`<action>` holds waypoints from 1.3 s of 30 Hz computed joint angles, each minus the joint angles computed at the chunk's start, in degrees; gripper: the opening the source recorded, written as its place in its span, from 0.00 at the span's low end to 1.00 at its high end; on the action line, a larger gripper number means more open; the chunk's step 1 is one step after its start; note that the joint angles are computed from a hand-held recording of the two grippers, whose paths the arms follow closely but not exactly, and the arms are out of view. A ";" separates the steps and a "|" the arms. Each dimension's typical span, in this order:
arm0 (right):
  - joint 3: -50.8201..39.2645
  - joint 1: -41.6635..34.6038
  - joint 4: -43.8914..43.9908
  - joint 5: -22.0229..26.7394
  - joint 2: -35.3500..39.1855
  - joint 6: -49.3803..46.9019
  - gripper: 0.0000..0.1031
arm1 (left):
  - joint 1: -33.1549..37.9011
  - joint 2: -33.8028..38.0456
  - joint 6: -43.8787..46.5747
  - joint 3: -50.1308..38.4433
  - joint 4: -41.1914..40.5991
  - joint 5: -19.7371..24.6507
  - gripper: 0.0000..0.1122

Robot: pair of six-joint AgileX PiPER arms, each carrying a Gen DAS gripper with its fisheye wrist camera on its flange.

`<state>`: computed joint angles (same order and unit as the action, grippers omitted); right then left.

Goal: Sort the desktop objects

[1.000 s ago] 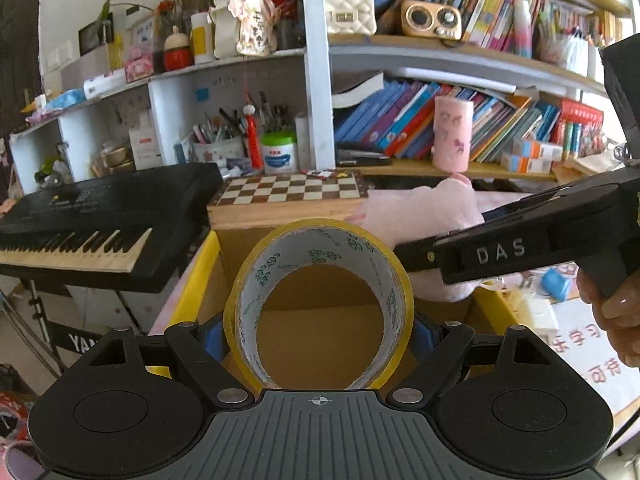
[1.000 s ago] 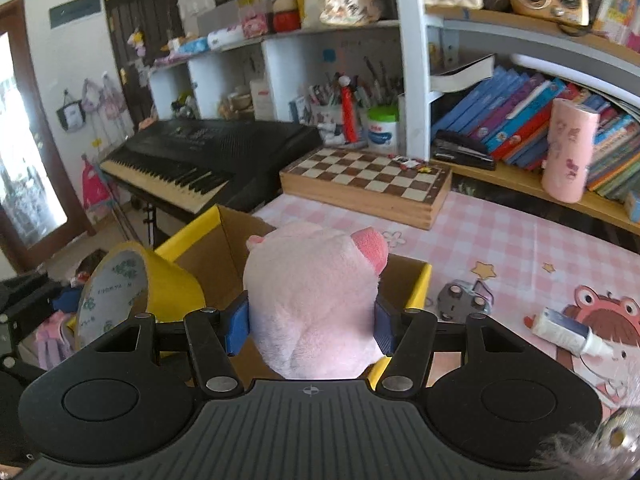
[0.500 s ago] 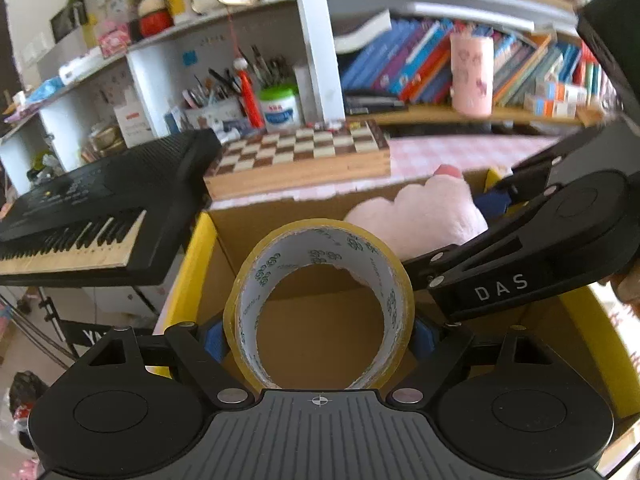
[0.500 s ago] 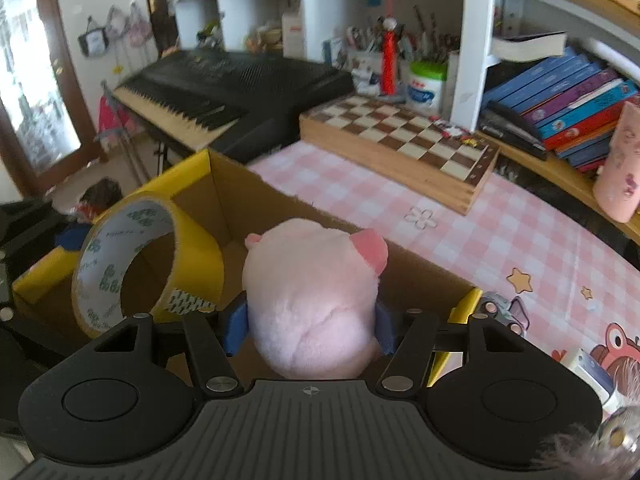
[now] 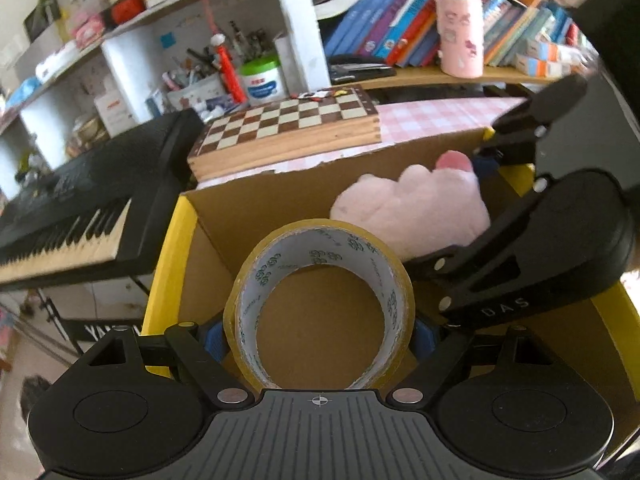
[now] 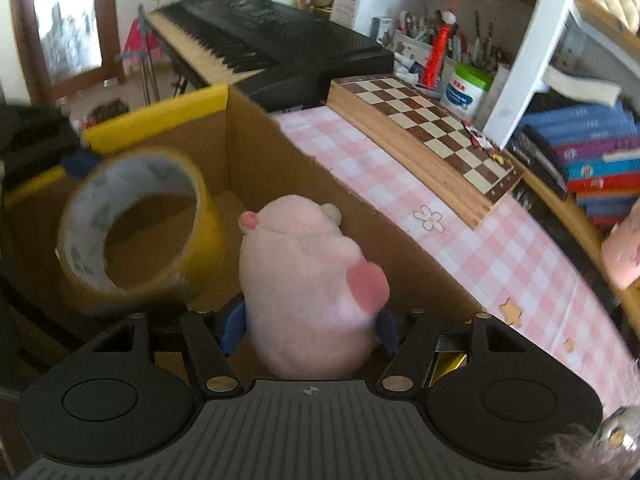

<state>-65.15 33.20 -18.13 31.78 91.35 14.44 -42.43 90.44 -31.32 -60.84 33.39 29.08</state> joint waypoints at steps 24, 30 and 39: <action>9.23 5.51 -28.82 -4.29 -11.40 38.30 0.73 | -4.10 -10.85 -30.99 8.21 26.92 -2.97 0.89; 12.57 10.24 -39.46 0.74 -16.76 52.96 0.73 | -6.06 -14.84 -34.56 9.88 30.18 -3.14 0.90; 16.50 22.94 -46.82 18.66 -23.67 68.88 0.74 | -9.93 -22.60 -46.17 14.82 36.18 -0.83 0.91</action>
